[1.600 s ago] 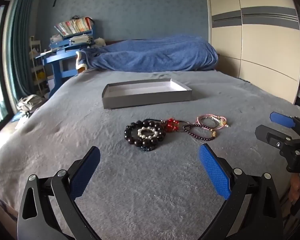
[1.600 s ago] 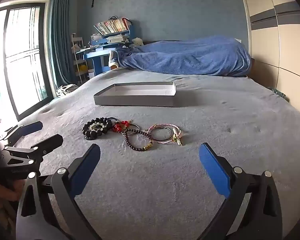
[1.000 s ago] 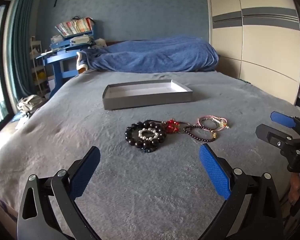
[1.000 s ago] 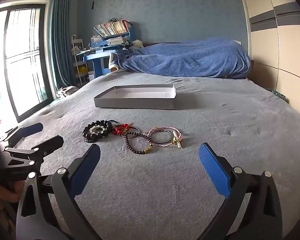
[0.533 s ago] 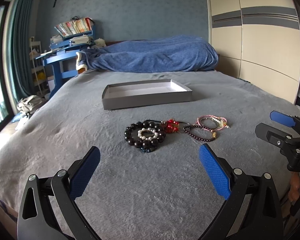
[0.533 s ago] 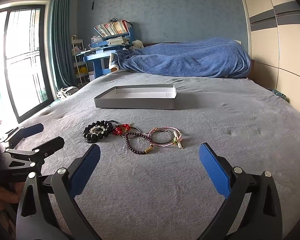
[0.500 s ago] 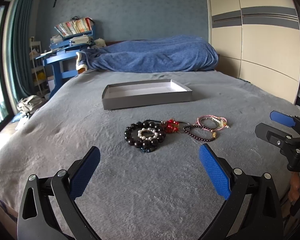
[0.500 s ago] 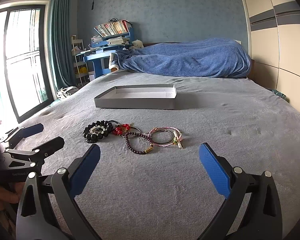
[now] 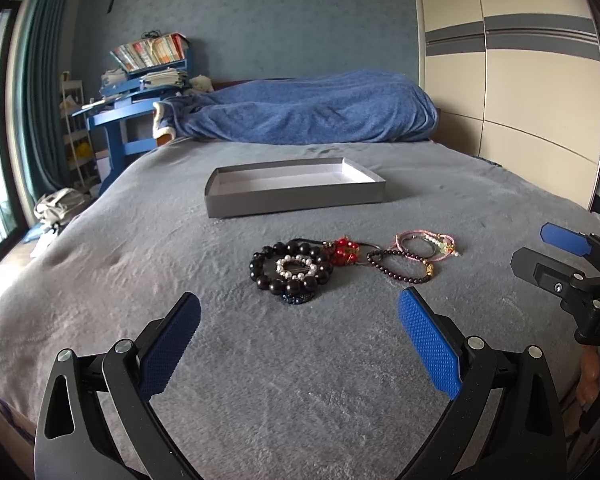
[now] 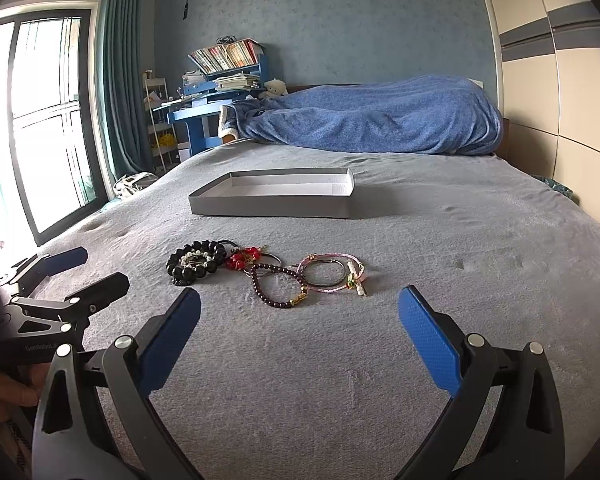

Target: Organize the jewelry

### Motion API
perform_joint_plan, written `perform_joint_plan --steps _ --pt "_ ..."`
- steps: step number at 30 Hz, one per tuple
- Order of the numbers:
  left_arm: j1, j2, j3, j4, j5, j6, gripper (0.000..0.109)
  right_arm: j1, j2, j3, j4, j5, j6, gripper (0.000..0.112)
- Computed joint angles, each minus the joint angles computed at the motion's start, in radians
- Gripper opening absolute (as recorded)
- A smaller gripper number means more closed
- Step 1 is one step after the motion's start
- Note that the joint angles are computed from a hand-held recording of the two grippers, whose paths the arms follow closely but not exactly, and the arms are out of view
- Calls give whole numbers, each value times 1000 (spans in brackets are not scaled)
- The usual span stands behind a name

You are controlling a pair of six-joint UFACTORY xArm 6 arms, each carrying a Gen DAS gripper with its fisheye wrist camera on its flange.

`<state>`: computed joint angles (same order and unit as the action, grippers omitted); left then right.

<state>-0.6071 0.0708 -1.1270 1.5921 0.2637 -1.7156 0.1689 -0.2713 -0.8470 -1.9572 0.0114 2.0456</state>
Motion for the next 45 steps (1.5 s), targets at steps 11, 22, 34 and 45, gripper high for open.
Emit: perform_joint_plan --steps 11,22,34,45 --pt "-1 -1 4 3 -2 -9 98 5 14 -11 -37 3 37 98" --pt "4 7 -2 -22 -8 14 98 5 17 -16 -57 1 57 98" --pt "3 8 -2 -22 -8 15 98 7 18 -18 -62 2 63 98" --pt "4 6 1 -22 -8 17 98 6 19 -18 -67 1 68 98"
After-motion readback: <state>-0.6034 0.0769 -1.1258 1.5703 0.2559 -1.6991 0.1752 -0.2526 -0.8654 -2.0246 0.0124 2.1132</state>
